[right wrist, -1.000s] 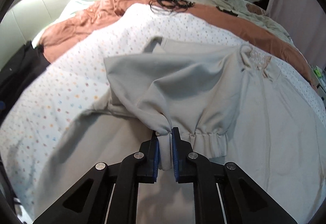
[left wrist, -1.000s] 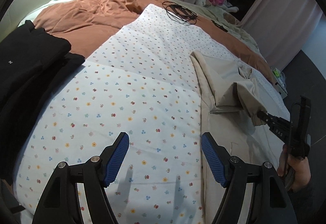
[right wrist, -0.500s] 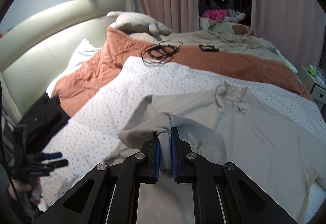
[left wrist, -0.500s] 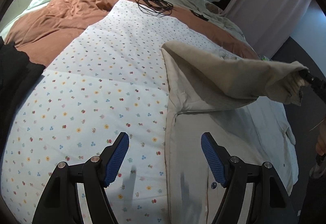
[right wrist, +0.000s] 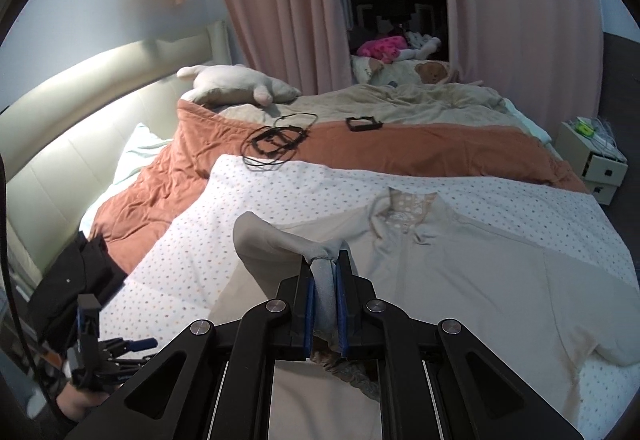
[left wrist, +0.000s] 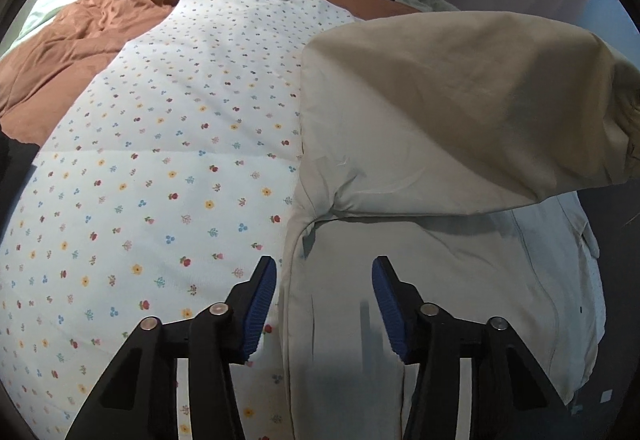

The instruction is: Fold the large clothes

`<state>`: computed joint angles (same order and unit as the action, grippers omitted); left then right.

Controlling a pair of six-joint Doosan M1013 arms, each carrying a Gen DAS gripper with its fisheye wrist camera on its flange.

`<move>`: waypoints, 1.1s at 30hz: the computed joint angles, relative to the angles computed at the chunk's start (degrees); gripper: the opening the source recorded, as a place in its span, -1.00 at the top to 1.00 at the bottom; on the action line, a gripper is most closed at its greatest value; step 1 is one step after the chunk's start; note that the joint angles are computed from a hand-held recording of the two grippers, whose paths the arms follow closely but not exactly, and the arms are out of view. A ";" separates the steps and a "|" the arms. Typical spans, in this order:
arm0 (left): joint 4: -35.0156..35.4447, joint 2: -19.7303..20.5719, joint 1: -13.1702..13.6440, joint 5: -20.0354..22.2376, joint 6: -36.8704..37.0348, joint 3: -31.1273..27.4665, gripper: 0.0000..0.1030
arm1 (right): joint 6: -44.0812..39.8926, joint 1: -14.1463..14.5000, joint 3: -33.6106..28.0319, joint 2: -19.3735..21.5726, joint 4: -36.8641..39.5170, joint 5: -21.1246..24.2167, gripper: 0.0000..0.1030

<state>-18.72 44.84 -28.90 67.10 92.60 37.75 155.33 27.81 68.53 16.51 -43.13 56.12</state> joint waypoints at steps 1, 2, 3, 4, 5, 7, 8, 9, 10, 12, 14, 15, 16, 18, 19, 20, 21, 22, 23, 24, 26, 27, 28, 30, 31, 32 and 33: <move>0.21 0.45 -0.11 0.48 0.16 -0.61 0.21 | 0.85 -0.39 0.90 -0.45 0.21 -0.05 0.82; 0.65 0.96 -0.29 1.04 0.27 -1.31 0.24 | 1.68 -0.84 1.89 -0.94 0.59 -0.24 0.82; 1.04 1.39 -0.43 1.43 0.34 -1.91 0.29 | 2.63 -1.34 2.98 -1.42 0.94 -0.39 0.82; 1.39 1.75 -0.56 1.71 0.36 -2.41 0.34 | 3.34 -1.79 3.88 -1.84 1.22 -0.45 0.82; 1.72 2.23 -0.68 2.19 0.29 -3.19 0.37 | 4.04 -2.23 4.86 -2.24 1.48 -0.56 0.82; 2.29 3.13 -0.85 3.12 0.29 -4.54 0.50 | 5.43 -3.10 7.01 -3.07 1.90 -0.94 0.82; 2.50 3.56 -0.90 3.49 0.34 -5.19 0.52 | 6.17 -3.55 8.14 -3.48 2.12 -1.17 0.82; 2.79 3.87 -0.98 3.76 0.27 -5.66 0.56 | 7.01 -4.04 9.33 -3.88 2.37 -1.37 0.82; 3.05 4.08 -1.05 3.92 0.20 -5.94 0.58 | 7.89 -4.57 10.47 -4.25 2.67 -1.51 0.82; 3.44 4.49 -1.11 4.32 0.12 -6.51 0.60 | 10.07 -5.64 12.70 -4.89 3.04 -1.36 0.82; 3.76 4.92 -1.16 4.82 0.03 -7.15 0.63 | 12.32 -6.81 14.54 -5.18 3.61 -0.42 0.82; 4.03 5.12 -1.20 5.14 -0.09 -7.47 0.63 | 13.48 -7.26 15.14 -5.15 4.08 0.45 0.81; 4.28 5.43 -1.24 5.53 -0.23 -7.96 0.63 | 14.36 -7.85 15.64 -5.04 4.89 1.72 0.79; 4.93 5.89 -1.29 6.20 -0.52 -8.75 0.63 | 16.67 -8.91 17.30 -5.21 6.48 2.56 0.66; 5.20 6.17 -1.29 6.58 -0.68 -9.26 0.63 | 17.51 -9.24 18.18 -5.48 7.41 2.26 0.58; 5.26 6.40 -1.25 6.89 -0.83 -9.69 0.63 | 17.84 -9.59 19.00 -5.76 8.66 1.68 0.27; 4.62 6.56 -1.11 7.06 -0.75 -10.02 0.63 | 18.21 -9.83 20.19 -6.23 9.90 0.32 -0.13; 3.78 6.75 -0.94 7.15 -0.55 -10.37 0.63 | 18.89 -9.81 21.53 -6.81 10.30 -1.37 -0.26; 3.35 6.74 -0.87 6.95 -0.39 -10.39 0.63 | 19.69 -9.57 22.67 -7.28 10.13 -2.51 -0.35; 3.28 6.62 -0.85 6.62 -0.18 -10.23 0.63 | 19.88 -9.38 23.76 -7.72 10.59 -3.46 -0.35; 3.31 6.71 -0.88 6.76 0.17 -10.42 0.63 | 20.19 -9.22 26.03 -8.73 12.65 -5.85 -0.35; 3.38 6.89 -0.90 7.02 0.26 -10.72 0.63 | 20.82 -9.13 27.09 -9.23 13.44 -7.11 -0.35; 3.41 6.97 -0.91 7.09 0.39 -10.83 0.63 | 21.53 -9.14 28.27 -9.77 14.33 -8.33 -0.35; 3.25 6.96 -0.91 6.96 0.84 -10.73 0.63 | 24.05 -8.81 30.86 -11.01 15.28 -10.55 -0.35; 3.18 7.06 -0.91 6.96 1.05 -10.87 0.63 | 25.55 -8.47 31.97 -11.54 15.27 -11.55 -0.35; 3.20 7.13 -0.94 6.97 1.23 -10.97 0.63 | 27.00 -8.13 32.96 -12.02 15.31 -12.55 -0.35; 3.23 7.25 -0.97 7.04 1.30 -11.15 0.63 | 28.18 -7.89 33.90 -12.40 15.54 -13.79 -0.35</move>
<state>-15.49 52.09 -29.87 74.14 93.90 26.61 183.50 19.92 102.43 4.12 -27.59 42.33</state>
